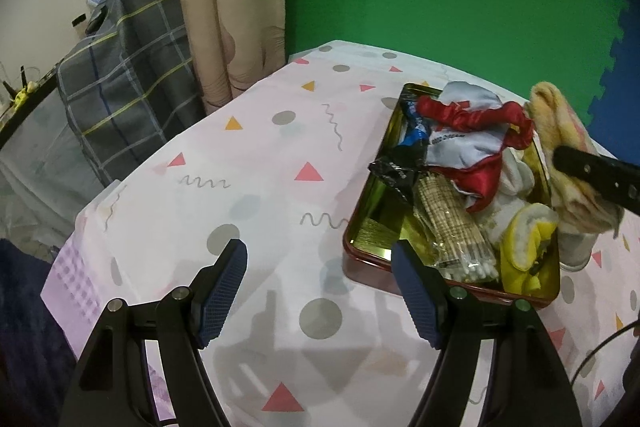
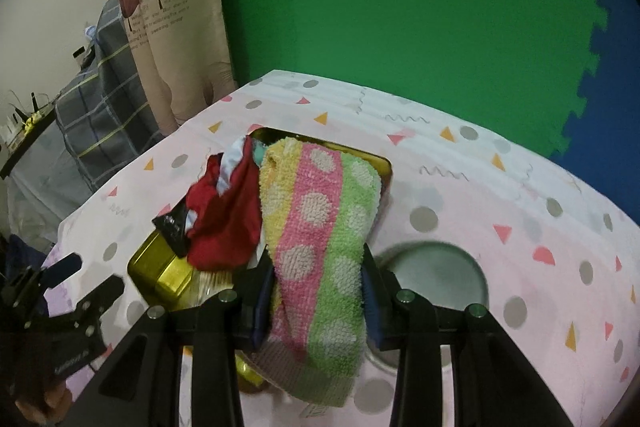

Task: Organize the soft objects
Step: 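Carry the striped towel into the gold tin and open the right gripper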

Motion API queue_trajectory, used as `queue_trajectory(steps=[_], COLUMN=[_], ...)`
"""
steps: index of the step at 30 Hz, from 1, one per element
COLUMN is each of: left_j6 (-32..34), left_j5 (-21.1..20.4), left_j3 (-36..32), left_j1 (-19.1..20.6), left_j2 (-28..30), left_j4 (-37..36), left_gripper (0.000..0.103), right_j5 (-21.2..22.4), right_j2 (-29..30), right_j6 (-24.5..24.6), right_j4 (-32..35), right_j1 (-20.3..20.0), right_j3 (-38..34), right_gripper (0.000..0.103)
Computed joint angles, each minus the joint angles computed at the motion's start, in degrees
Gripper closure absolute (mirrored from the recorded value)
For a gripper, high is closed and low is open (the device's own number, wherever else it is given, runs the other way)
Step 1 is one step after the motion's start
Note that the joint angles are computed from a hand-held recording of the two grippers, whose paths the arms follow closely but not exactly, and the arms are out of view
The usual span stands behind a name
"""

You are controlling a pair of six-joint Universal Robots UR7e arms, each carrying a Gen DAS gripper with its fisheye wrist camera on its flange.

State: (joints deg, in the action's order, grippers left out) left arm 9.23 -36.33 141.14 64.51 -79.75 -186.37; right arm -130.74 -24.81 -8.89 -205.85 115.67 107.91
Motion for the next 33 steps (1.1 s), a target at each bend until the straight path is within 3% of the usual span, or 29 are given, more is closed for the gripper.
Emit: queue_trajectory(steps=[16, 26, 33], left_j6=[-1.78, -2.24, -2.80], left_j5=[0.04, -0.14, -0.51], left_j3=[-1.33, -1.58, -1.66], left_j1=[1.72, 1.96, 2.22], left_j2=[-0.73, -0.84, -1.09], left_j4=[1.68, 3.05, 3.28], left_gripper=[0.031, 0.031, 0.031], right_j5=[-3.39, -2.91, -2.69], right_j2=[4.70, 6.23, 6.33], right_j6=[-2.90, -1.97, -0.99], right_j4=[7.87, 9.74, 9.96], right_j1=[-2.74, -4.35, -4.46], right_j3=[-12.32, -14.93, -15.25], right_gripper=[0.065, 0.060, 0.044])
